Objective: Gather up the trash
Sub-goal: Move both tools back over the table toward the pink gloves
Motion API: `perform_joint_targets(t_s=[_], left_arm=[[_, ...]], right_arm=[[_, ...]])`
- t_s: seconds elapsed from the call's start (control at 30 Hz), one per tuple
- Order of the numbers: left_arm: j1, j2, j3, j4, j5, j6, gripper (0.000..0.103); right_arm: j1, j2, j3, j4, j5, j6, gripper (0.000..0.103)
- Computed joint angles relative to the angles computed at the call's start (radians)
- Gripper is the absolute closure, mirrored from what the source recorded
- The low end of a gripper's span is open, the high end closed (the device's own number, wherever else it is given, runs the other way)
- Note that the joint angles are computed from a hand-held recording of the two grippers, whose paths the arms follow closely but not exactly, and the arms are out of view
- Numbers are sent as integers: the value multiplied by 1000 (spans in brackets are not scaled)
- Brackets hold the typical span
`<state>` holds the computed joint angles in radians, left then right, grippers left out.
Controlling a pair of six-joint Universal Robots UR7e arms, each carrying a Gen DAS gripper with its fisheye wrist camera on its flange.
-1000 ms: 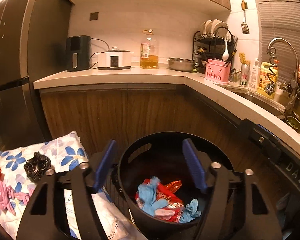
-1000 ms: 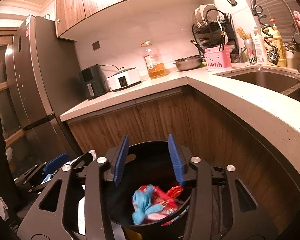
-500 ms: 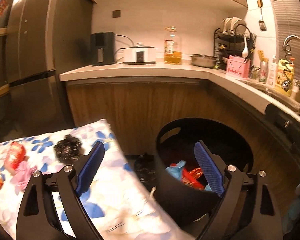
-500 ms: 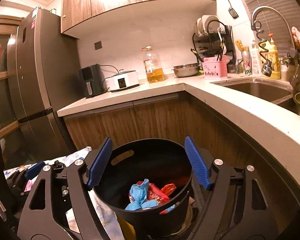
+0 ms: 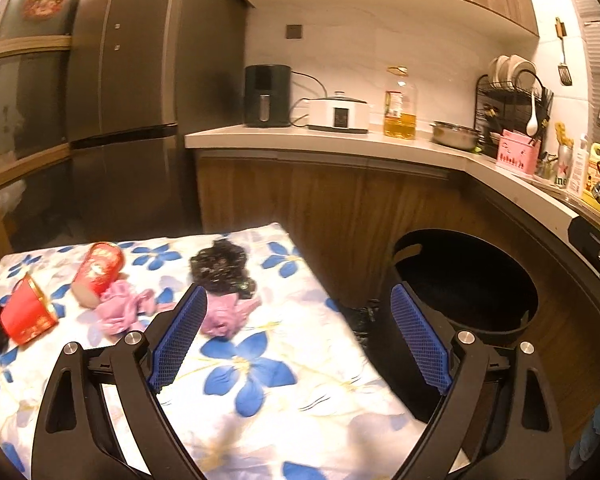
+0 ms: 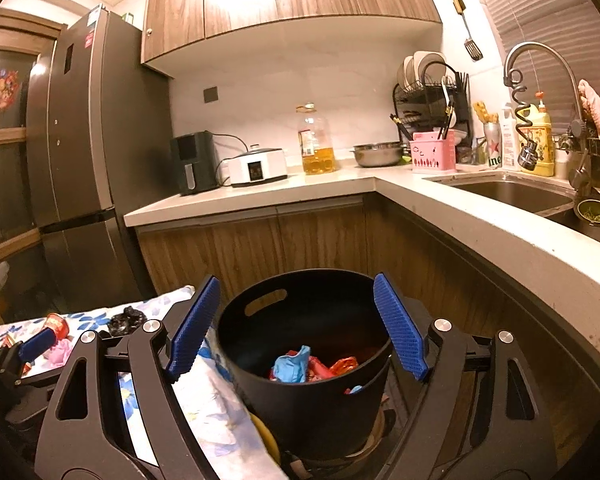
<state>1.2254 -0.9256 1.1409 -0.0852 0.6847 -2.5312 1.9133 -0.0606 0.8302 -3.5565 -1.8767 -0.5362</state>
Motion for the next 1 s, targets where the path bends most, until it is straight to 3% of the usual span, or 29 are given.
perform_joint_targets(t_s=[0.53,1.0], left_arm=[[11,-176,228,-177,-54,59,14],[93,-219,236,-200,-52,36,14]], right_arm=[[55,22,67,-41,15,15,25],[84,169,-142,145,26,8,25]])
